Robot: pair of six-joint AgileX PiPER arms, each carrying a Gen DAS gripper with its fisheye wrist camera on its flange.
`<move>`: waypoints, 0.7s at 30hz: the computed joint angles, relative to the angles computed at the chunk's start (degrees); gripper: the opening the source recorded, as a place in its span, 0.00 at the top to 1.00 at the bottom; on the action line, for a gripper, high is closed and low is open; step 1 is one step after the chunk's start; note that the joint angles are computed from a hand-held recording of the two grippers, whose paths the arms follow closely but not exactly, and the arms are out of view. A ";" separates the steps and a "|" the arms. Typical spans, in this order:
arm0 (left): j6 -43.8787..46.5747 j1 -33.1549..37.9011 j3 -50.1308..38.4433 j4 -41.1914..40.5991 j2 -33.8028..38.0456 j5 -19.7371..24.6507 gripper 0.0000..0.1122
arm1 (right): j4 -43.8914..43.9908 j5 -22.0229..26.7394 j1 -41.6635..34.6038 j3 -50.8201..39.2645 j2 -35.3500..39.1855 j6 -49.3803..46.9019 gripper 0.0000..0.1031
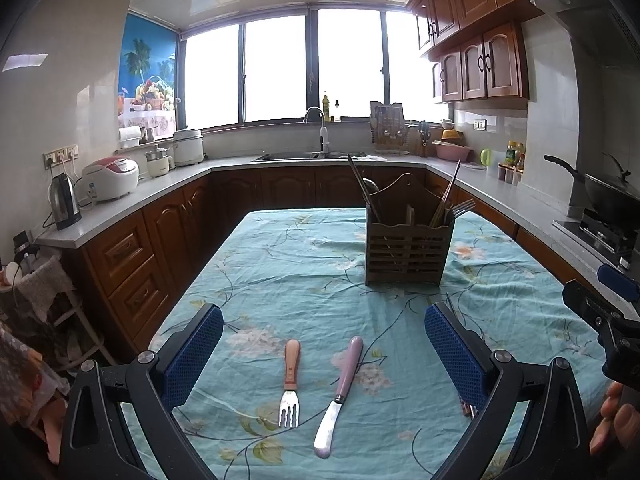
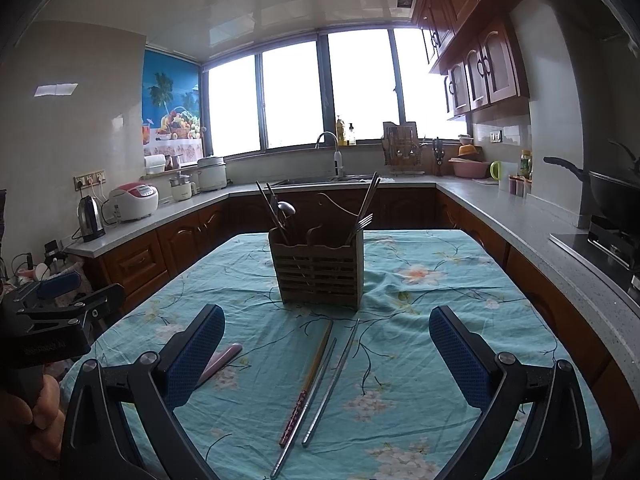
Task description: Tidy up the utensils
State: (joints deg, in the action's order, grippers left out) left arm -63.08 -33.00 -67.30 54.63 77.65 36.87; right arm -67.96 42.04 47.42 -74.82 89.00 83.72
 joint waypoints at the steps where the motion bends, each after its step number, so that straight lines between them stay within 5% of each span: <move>1: 0.01 -0.03 0.01 0.02 -0.01 0.06 0.09 | 0.04 -0.07 -0.04 -0.02 0.02 -0.06 0.00; 21: 0.03 -0.43 0.51 0.46 -0.20 -0.30 0.09 | 0.34 -0.22 -0.10 -0.63 0.38 -0.64 0.00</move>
State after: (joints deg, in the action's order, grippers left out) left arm -63.05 -33.43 -66.79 55.09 77.46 36.57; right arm -67.63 41.82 47.32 -75.45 89.38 83.08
